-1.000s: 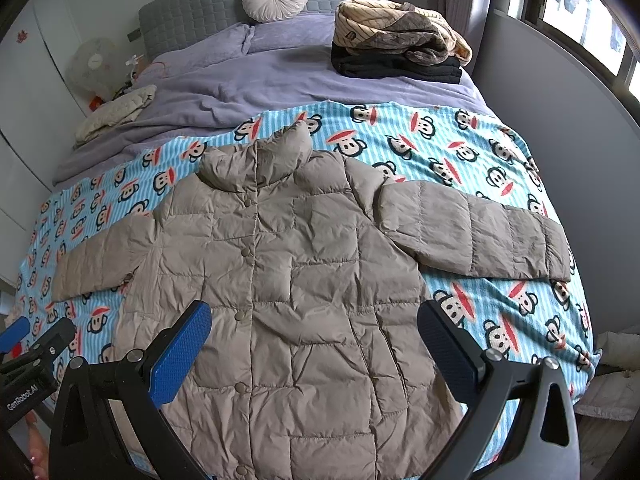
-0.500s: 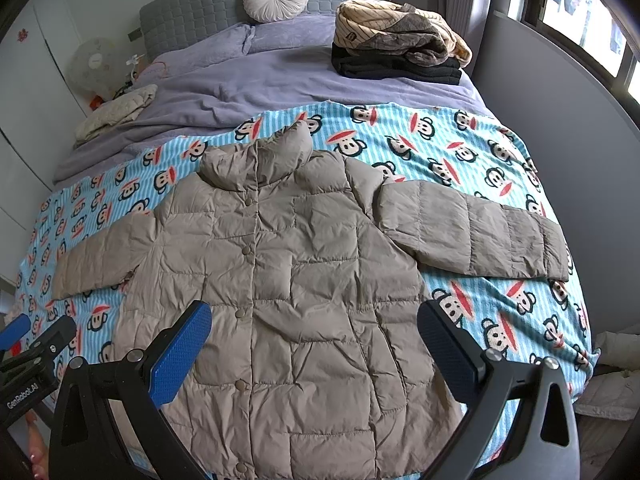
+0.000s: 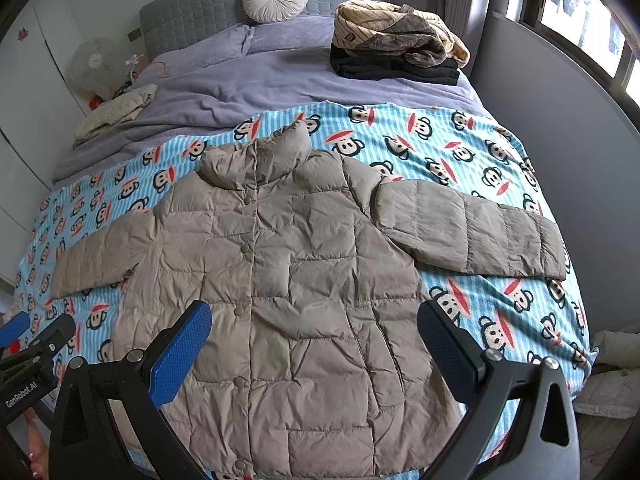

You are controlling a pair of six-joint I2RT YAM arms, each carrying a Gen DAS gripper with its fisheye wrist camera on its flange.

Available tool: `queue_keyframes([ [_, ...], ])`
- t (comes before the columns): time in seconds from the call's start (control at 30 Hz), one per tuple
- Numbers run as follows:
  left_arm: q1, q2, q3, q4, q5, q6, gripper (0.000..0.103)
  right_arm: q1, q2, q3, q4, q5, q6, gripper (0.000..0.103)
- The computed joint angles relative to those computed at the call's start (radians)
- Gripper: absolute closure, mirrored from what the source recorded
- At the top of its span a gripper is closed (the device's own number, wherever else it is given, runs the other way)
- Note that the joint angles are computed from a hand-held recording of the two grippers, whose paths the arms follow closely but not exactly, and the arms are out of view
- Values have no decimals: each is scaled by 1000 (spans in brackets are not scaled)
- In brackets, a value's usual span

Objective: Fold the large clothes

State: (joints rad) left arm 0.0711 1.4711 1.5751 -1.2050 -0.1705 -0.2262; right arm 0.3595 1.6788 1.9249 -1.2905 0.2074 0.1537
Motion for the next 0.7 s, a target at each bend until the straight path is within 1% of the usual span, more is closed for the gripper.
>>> queue_keyframes([
  [0.3, -6, -3, -15, 4, -4, 0, 0, 3, -4, -10, 0, 5, 0, 1],
  [0.4, 4, -11, -40, 16, 1, 10, 0, 1, -14, -41, 10, 2, -1, 1],
  [0.5, 57, -11, -66, 30, 38, 39, 0, 9, -9, -63, 11, 1, 8, 1],
  [0.63, 170, -6, -119, 73, 101, 105, 0, 55, 28, -69, 6, 0, 52, 1],
  [0.7, 231, 5, -144, 100, 128, 140, 0, 78, 58, -62, 7, -18, 71, 1],
])
